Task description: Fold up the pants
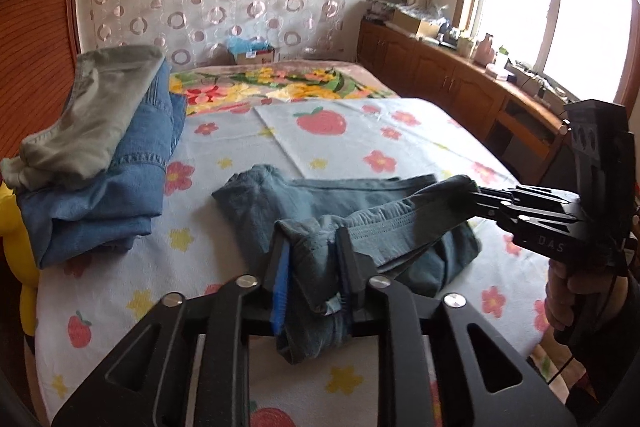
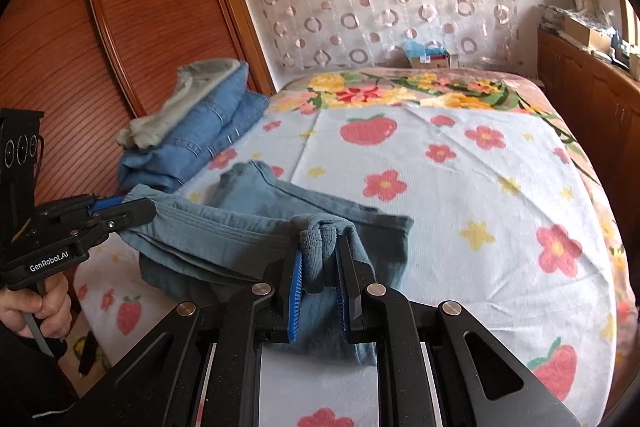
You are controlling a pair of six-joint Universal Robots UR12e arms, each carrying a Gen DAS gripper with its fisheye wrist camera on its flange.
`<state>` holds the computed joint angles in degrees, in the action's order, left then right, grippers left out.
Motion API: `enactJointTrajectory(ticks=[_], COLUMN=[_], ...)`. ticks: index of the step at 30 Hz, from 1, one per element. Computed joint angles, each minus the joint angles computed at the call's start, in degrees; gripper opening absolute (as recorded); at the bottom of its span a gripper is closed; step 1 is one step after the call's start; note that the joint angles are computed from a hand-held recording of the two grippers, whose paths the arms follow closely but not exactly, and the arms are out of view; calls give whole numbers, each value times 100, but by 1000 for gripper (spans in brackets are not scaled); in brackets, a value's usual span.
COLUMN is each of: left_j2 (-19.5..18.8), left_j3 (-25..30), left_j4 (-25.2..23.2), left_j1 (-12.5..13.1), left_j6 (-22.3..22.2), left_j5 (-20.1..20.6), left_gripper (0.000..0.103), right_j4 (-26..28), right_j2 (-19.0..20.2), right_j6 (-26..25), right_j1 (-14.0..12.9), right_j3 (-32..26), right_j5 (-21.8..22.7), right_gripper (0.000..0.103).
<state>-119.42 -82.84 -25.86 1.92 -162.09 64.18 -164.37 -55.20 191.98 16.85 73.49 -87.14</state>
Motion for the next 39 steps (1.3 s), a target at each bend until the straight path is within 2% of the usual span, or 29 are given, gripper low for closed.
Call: enactJointTrajectory(ticks=[2, 3, 7, 12, 13, 14, 15, 23, 28, 33, 39], left_j2=[-19, -23, 5, 79, 88, 94, 94, 39, -42, -177, -465], left_j3=[5, -9, -61, -215, -239, -271, -286, -292, -157, 94, 567], left_j4=[-5, 27, 44, 13, -25, -55, -83, -276, -393, -463, -605], left_j1=[-14, -8, 34, 73, 77, 88, 94, 77, 37, -30, -119], left_j6=[-19, -44, -20, 144, 191, 228, 248, 364, 476, 501, 311], left_j5=[120, 141, 107, 127, 145, 146, 151, 630, 764, 788, 904], left_gripper=[41, 44, 53, 54, 59, 69, 71, 73, 73, 73, 73], right_j4=[94, 110, 112, -14, -34, -31, -7, 371, 562, 672, 674], right_j2=[23, 24, -20, -99, -123, -148, -170, -206, -157, -139, -100], right_j6=[-13, -18, -27, -187, -238, -287, -332, -630, -762, -897, -963], right_j1=[2, -3, 2, 29, 29, 29, 26, 30, 23, 27, 14], right_j3=[-47, -52, -21, 128, 181, 234, 276, 312, 177, 121, 63], right_j5=[-36, -29, -198, -381, -382, -379, -361, -496, -462, -506, -425], right_gripper=[16, 18, 29, 41, 42, 43, 45, 48, 48, 48, 48])
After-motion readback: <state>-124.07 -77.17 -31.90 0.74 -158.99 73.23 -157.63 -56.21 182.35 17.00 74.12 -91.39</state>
